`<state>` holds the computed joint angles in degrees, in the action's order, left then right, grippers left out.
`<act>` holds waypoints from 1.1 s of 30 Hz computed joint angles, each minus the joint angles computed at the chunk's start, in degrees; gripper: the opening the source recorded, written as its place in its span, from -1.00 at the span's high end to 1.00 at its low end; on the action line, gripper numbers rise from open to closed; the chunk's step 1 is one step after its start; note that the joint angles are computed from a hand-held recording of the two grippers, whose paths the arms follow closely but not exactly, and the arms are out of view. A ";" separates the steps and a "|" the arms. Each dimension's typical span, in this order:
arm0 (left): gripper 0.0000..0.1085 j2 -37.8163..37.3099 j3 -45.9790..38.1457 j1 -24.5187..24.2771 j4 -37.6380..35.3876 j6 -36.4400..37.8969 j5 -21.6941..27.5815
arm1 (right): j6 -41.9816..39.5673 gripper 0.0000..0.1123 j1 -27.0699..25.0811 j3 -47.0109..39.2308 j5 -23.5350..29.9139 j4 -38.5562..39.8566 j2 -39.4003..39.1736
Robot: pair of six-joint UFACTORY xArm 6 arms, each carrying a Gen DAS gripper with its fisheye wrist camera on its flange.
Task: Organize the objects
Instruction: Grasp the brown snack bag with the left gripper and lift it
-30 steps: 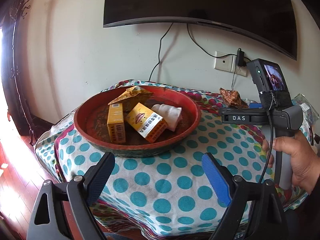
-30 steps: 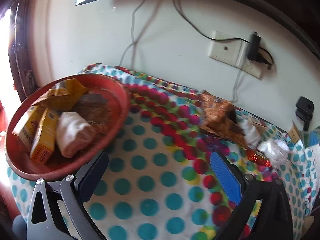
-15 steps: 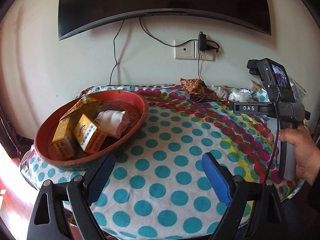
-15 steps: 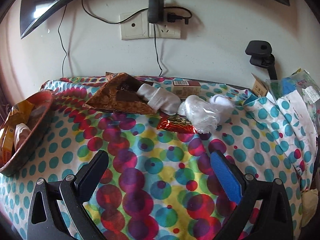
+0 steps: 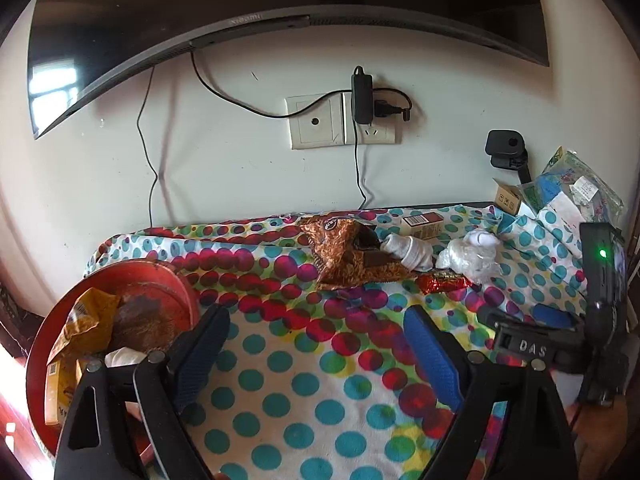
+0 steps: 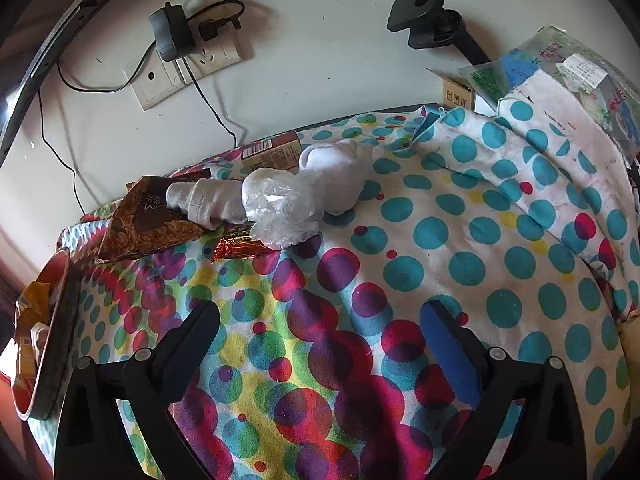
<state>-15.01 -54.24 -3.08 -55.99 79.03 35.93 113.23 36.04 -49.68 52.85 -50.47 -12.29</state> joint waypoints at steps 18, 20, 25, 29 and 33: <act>-0.68 25.66 -21.08 -9.28 15.45 -29.38 -0.49 | 7.09 -0.79 -1.25 3.62 -7.23 -5.14 -2.08; -0.70 26.74 -21.79 -10.42 17.29 -30.60 -1.22 | 8.18 -0.79 -1.33 4.33 -8.06 -6.24 -2.66; -0.70 28.08 -22.29 -13.23 21.78 -34.35 -4.30 | 10.65 -0.79 -1.32 5.42 -9.03 -8.58 -3.57; -0.38 28.27 -21.89 -13.93 19.36 -31.90 -7.01 | 11.43 -0.79 -1.17 5.68 -9.02 -9.28 -3.84; 0.15 27.64 -22.09 -13.29 15.68 -28.27 -6.99 | 11.26 -0.79 -1.44 5.74 -9.57 -9.15 -3.77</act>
